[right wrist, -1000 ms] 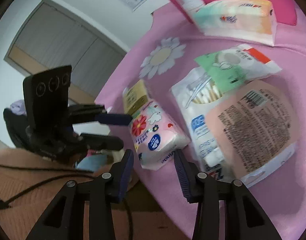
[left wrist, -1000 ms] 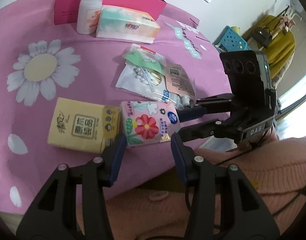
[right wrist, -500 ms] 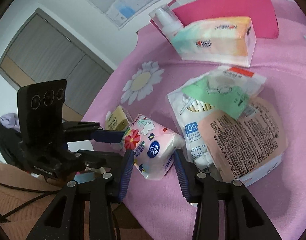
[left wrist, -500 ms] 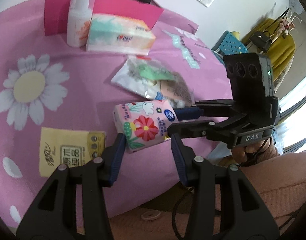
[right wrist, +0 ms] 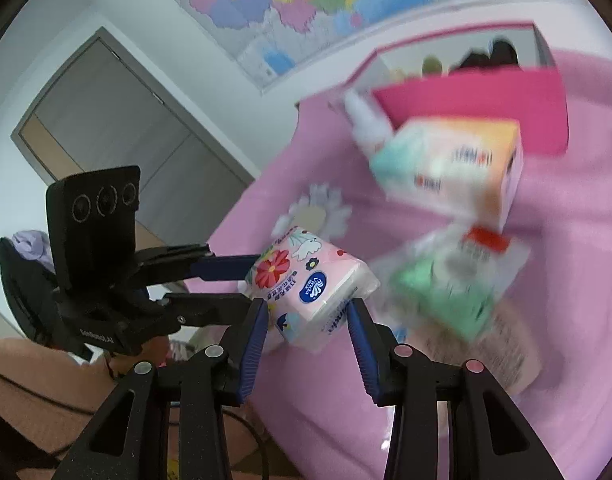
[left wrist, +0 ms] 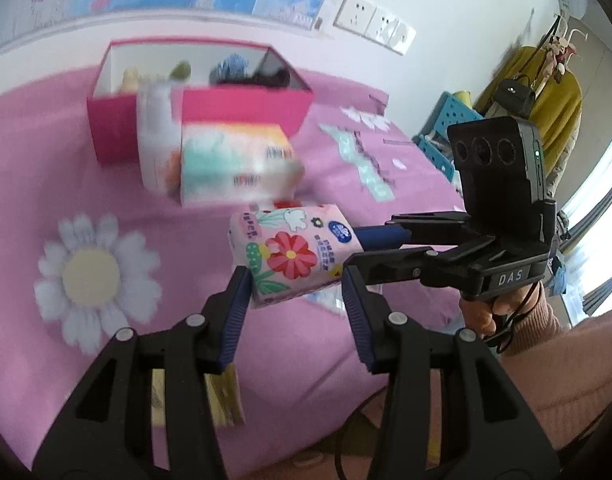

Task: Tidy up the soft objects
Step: 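Lower the floral pack into the pink box and open the right gripper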

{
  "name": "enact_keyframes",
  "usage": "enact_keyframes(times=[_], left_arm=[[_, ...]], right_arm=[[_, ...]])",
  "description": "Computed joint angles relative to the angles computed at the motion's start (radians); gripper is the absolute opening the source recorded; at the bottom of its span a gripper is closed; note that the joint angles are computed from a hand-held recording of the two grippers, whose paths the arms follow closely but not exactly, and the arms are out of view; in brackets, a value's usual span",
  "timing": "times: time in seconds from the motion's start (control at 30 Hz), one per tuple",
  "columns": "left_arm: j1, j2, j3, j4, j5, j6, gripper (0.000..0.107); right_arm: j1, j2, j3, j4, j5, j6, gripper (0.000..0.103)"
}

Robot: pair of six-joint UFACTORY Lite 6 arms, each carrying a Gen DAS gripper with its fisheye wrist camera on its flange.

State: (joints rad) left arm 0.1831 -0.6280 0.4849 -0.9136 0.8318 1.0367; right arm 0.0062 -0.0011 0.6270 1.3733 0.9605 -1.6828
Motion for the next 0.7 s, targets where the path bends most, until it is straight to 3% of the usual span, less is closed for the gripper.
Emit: enact_keyframes(times=[0.27, 0.4, 0.7], left_arm=[[-0.128, 0.350, 0.371, -0.030, -0.168, -0.039, 0.048], [-0.172, 0.526, 0.567, 0.037, -0.229, -0.130, 0.048], [-0.197, 0.939, 1.004, 0.216, -0.221, -0.350, 0.048]], right_arm=[[0.011, 0.097, 0.285, 0.042, -0.030, 0.066, 0.043], [0.013, 0.254, 0.530, 0.029, -0.032, 0.154, 0.043], [0.030, 0.641, 1.093, -0.075, -0.042, 0.429, 0.042]])
